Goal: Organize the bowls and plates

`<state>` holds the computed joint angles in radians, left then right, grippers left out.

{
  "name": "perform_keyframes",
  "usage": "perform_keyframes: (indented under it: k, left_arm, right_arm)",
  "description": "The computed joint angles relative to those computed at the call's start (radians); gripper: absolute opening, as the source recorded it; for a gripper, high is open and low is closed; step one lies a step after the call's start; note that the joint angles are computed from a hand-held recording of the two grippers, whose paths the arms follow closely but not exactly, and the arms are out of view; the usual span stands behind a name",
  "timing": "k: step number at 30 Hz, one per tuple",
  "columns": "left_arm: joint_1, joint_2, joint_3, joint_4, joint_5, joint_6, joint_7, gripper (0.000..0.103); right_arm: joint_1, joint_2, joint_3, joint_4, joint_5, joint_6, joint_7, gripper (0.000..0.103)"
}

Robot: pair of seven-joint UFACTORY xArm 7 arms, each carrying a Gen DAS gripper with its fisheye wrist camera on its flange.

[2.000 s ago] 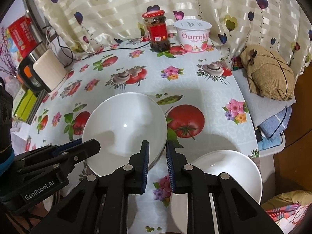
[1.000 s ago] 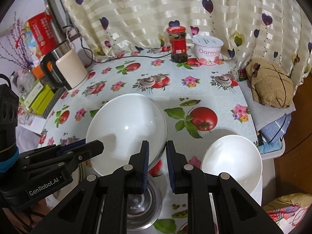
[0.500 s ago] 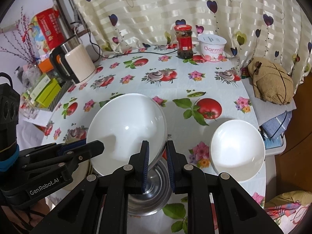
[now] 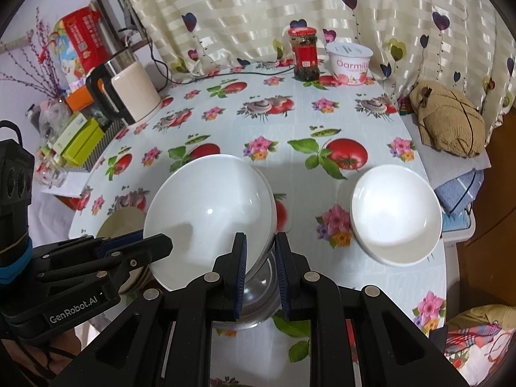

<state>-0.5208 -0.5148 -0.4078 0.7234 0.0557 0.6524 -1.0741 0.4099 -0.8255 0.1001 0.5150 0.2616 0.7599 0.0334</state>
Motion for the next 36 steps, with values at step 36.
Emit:
perform_keyframes:
  k: [36]
  left_arm:
    - [-0.044, 0.052, 0.024, -0.024, -0.054, -0.004, 0.022, 0.022]
  right_arm:
    - [0.008, 0.033, -0.022, -0.055, 0.043, 0.041, -0.034, 0.020]
